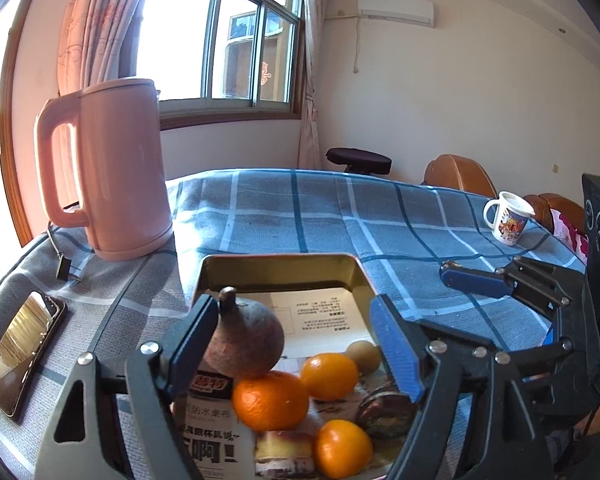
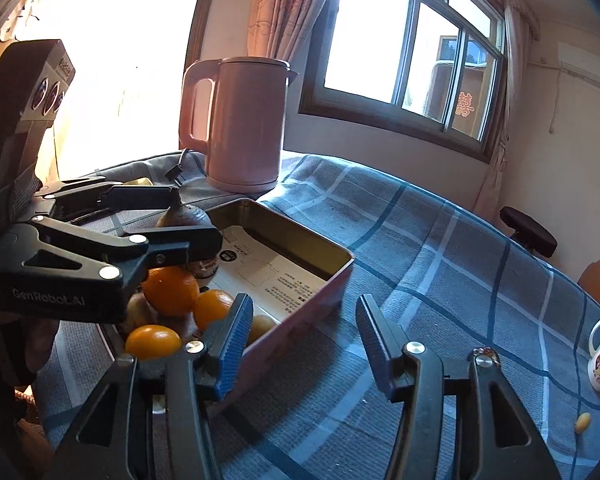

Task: Organize fruits
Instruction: 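Drop the wrinkled fruit from the right tool while the left tool releases the purple fruit into the tin, then reach the right tool to the small tan fruit while the left tool reaches the dark brown fruit, then close the right tool on the tan fruit while the left tool grasps the dark brown fruit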

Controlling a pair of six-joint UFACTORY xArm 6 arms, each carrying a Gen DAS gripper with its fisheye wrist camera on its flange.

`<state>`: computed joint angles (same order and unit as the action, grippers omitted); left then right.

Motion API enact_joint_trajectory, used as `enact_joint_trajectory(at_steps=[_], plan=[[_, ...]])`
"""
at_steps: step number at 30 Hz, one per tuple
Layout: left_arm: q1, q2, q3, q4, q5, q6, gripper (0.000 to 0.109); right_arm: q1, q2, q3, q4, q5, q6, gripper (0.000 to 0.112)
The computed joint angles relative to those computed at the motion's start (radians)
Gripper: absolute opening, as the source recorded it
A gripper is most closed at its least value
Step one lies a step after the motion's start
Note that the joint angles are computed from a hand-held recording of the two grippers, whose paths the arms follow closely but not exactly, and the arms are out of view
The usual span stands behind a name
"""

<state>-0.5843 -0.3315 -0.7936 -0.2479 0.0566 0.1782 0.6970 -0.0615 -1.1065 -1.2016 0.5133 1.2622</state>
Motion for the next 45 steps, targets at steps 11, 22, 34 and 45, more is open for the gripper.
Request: enact_joint_trajectory(at_steps=[11, 22, 34, 45], plan=[[-0.194, 0.203, -0.262, 0.305, 0.049, -0.206, 0.088, -0.179, -0.419, 0.332, 0.102, 0.281, 0.06, 0.056], [-0.268, 0.537, -0.632, 0.256, 0.305, -0.247, 0.088, -0.477, -0.515, 0.463, 0.277, 0.203, 0.054, 0.056], [-0.262, 0.683, -0.815, 0.06, 0.485, -0.133, 0.071, -0.545, -0.453, 0.448, 0.505, 0.128, -0.161, 0.046], [-0.259, 0.716, -0.866, -0.027, 0.539, -0.048, 0.043, -0.546, -0.429, 0.437, 0.553, 0.132, -0.223, 0.027]])
